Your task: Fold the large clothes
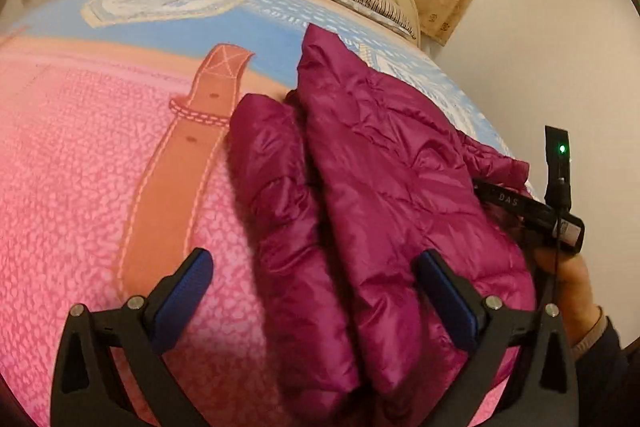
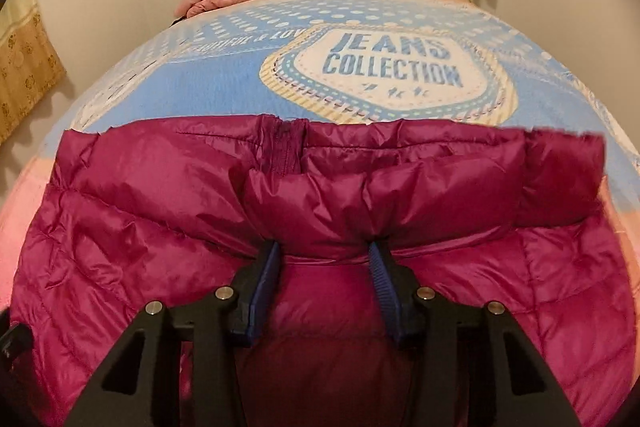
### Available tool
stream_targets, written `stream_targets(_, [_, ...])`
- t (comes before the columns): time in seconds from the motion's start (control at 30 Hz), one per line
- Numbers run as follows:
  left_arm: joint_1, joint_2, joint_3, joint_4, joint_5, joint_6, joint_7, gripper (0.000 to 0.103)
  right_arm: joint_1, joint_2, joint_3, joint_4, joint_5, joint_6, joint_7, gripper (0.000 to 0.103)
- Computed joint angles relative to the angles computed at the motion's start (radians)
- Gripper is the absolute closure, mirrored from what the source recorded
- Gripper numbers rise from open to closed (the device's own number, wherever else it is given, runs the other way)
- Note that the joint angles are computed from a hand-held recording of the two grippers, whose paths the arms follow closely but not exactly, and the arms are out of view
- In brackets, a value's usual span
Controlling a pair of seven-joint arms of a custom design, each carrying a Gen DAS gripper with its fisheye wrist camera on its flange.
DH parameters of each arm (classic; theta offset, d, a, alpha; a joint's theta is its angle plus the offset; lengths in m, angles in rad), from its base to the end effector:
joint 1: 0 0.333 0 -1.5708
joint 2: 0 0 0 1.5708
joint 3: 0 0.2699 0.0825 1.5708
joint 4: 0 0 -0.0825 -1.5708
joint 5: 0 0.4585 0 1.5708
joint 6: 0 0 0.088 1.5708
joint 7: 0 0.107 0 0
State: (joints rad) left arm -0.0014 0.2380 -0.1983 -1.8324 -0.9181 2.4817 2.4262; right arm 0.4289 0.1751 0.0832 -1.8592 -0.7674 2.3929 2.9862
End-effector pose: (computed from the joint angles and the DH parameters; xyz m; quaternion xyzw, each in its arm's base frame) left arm 0.6959 -0.1321 0.3674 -0.5048 0.7649 -0.4002 0.0028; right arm 0.6106 0.3347 0.3863 -0.5099 0.7913 -0.2589 0.2164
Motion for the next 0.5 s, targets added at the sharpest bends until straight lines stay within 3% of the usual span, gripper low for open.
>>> stream_targets(0.17, [0.018, 0.03, -0.006, 0.05, -0.03, -0.089, 0.018, 0.001, 0.0, 0.007, -0.004, 0.003, -0.004, 0.009, 0.0, 0.054])
stream_targets(0.23, [0.033, 0.041, -0.008, 0.068, -0.055, -0.145, 0.034, 0.017, -0.005, -0.014, -0.009, -0.031, -0.016, 0.058, 0.032, 0.053])
stream_targets(0.27, [0.049, 0.077, -0.008, 0.116, -0.067, -0.245, 0.022, 0.042, -0.009, -0.021, -0.01, -0.043, -0.019, 0.077, 0.045, 0.052])
stream_targets(0.3, [0.072, 0.1, -0.025, 0.143, -0.074, -0.289, -0.005, 0.044, -0.011, -0.024, -0.009, -0.049, -0.024, 0.088, 0.052, 0.052])
stream_targets(0.37, [0.059, 0.078, -0.018, 0.117, -0.093, -0.269, 0.032, 0.046, -0.013, -0.025, -0.008, -0.051, -0.028, 0.096, 0.056, 0.051])
stream_targets(0.43, [0.058, 0.056, -0.021, 0.094, -0.109, -0.257, 0.063, 0.058, -0.014, -0.025, -0.006, -0.051, -0.033, 0.097, 0.06, 0.05])
stream_targets(0.5, [0.061, 0.046, -0.021, 0.088, -0.138, -0.267, 0.082, 0.077, -0.015, -0.029, -0.005, -0.054, -0.036, 0.098, 0.064, 0.05])
